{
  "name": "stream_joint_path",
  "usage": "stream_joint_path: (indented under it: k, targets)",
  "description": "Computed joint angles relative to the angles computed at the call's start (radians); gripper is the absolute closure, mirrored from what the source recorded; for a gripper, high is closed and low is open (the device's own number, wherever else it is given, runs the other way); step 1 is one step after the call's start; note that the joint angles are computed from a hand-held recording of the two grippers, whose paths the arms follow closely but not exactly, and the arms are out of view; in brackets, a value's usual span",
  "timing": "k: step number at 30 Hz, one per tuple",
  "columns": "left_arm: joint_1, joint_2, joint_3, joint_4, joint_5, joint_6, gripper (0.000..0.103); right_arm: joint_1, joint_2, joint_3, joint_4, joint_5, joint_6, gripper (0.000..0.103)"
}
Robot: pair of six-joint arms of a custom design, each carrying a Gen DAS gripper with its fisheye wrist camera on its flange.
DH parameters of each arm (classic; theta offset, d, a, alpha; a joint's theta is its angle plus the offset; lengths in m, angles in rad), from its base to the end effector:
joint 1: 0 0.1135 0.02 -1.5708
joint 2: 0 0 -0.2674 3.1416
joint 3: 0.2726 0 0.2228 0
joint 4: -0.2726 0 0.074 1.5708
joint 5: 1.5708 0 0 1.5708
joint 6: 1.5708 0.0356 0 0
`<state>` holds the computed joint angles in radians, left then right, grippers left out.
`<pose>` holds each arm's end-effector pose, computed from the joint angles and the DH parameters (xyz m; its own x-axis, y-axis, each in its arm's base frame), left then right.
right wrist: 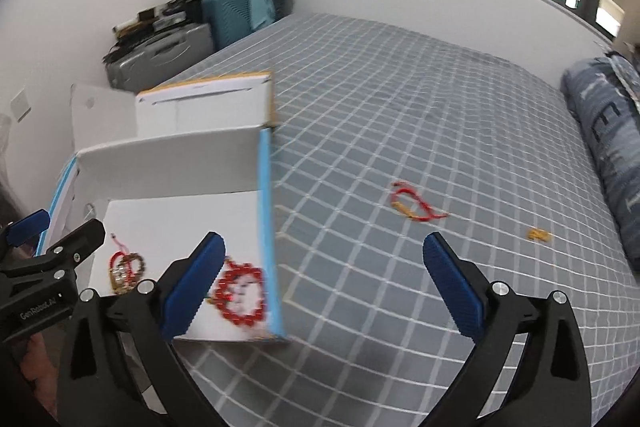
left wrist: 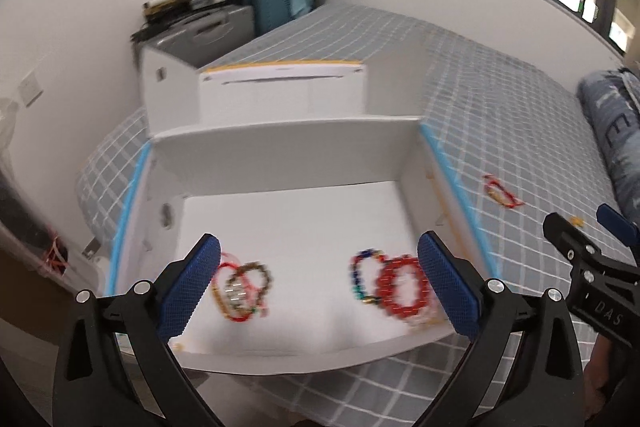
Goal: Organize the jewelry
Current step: 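Move both open tools back over the last bracelets on the bed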
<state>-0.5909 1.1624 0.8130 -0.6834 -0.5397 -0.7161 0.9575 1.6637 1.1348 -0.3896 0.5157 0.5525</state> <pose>0.1676 -0.0904 0.2520 -0.7082 -0.2030 -0.6762 -0.2725 0.9621 -0.0035 0.2009 0.2549 0.2398 -0.6723 -0.1619 -0.7224 -0.2188 0.9756 -0.0150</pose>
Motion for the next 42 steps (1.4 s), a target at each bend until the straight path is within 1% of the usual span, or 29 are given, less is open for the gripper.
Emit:
stream_joint_path:
  k: [6,8,12,18,23,25,27,32,35,37,38,42]
  targets:
    - [-0.137,0.175,0.104,0.041,-0.034,-0.048,0.006,-0.145,-0.171,-0.177,0.037,-0.029,-0.047,0.008]
    - [-0.161,0.227,0.138,0.059,-0.029,-0.051,0.006,-0.202,-0.210,-0.224,0.051,-0.051,-0.070,0.008]
    - [-0.205,0.356,0.227,0.103,-0.020,-0.045,0.006,-0.322,-0.269,-0.308,0.089,-0.091,-0.134,0.008]
    - [-0.246,0.604,0.443,0.137,0.003,0.000,0.006,-0.524,-0.298,-0.394,0.175,-0.179,-0.246,0.008]
    - [-0.248,0.783,0.628,0.146,0.025,0.054,0.006,-0.712,-0.199,-0.396,0.282,-0.287,-0.359,0.008]
    - [-0.245,0.851,0.697,0.166,0.034,0.078,0.006,-0.767,-0.145,-0.381,0.318,-0.332,-0.383,0.008]
    - [-0.238,0.920,0.772,0.162,0.047,0.089,0.006,-0.805,-0.082,-0.359,0.351,-0.354,-0.404,0.008]
    - [-0.203,1.109,0.984,0.125,0.082,0.105,0.006,-0.882,0.077,-0.296,0.431,-0.397,-0.446,0.008]
    - [-0.175,1.227,1.123,0.092,0.108,0.121,0.006,-0.906,0.172,-0.252,0.472,-0.400,-0.456,0.008]
    - [-0.156,1.286,1.185,0.096,0.131,0.152,0.006,-0.927,0.242,-0.206,0.481,-0.414,-0.471,0.008]
    - [-0.148,1.288,1.176,0.111,0.134,0.158,0.006,-0.933,0.263,-0.192,0.485,-0.418,-0.475,0.008]
    - [-0.106,1.390,1.310,0.075,0.175,0.137,0.006,-0.966,0.364,-0.120,0.497,-0.449,-0.473,0.008]
